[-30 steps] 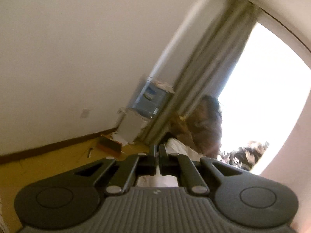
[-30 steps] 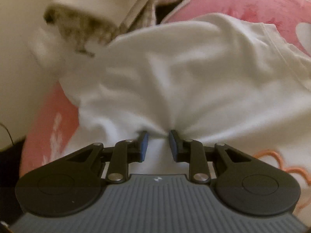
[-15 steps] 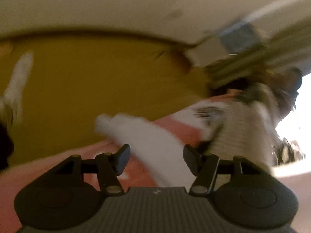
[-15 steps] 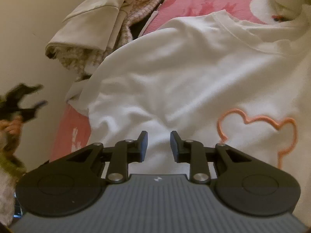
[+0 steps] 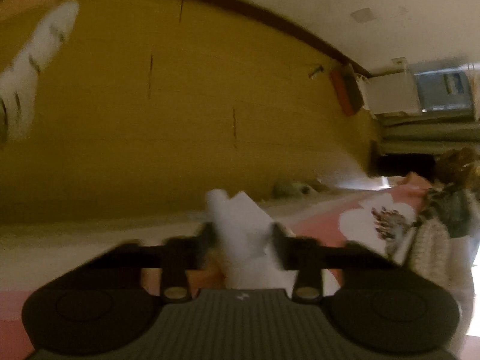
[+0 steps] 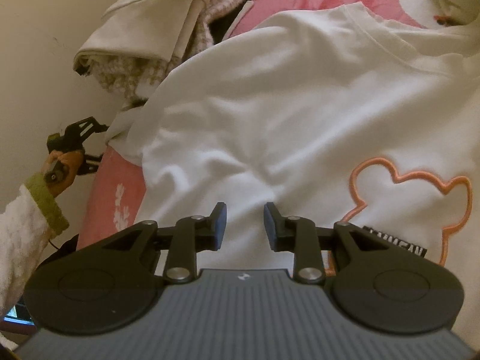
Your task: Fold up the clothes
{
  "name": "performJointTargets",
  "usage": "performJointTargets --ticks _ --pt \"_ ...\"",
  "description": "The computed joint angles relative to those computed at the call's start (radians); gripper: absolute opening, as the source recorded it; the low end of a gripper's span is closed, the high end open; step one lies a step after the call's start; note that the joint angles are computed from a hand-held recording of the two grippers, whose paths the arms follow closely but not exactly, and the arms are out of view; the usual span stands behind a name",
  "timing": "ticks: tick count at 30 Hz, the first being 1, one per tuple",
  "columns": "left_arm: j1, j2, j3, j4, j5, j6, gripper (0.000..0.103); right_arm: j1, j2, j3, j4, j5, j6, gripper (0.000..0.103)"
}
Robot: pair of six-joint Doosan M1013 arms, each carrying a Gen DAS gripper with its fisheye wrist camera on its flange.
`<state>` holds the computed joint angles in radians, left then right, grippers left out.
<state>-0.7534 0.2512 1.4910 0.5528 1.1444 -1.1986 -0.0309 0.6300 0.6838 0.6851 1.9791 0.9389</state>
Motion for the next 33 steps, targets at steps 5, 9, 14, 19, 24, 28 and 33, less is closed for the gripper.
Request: performJointTargets --ticks 5,9,14,19,24,28,33 --pt "-0.048 0.037 -0.129 0.088 0.231 0.102 0.010 -0.006 0.003 -0.001 0.019 -0.005 0.013 0.026" --pt "-0.155 0.058 -0.221 0.324 0.368 0.065 0.009 -0.007 0.005 -0.001 0.034 -0.011 0.039 0.026" --pt "-0.275 0.153 -0.430 0.646 0.442 0.244 0.009 -0.007 0.001 -0.006 0.041 -0.018 0.045 0.026" --pt "-0.310 0.275 -0.661 0.908 0.231 0.531 0.009 -0.020 -0.021 0.010 0.070 -0.042 0.039 0.026" --pt "-0.300 0.413 -0.922 0.774 -0.084 0.893 0.010 -0.064 -0.041 0.021 0.151 -0.072 0.040 0.026" --pt "-0.283 0.500 -1.054 0.375 -0.153 1.193 0.012 -0.123 -0.043 0.011 0.210 -0.101 0.054 0.027" --pt "-0.257 0.563 -1.109 -0.143 0.039 1.509 0.025 -0.183 -0.039 0.021 0.173 -0.111 0.045 0.029"
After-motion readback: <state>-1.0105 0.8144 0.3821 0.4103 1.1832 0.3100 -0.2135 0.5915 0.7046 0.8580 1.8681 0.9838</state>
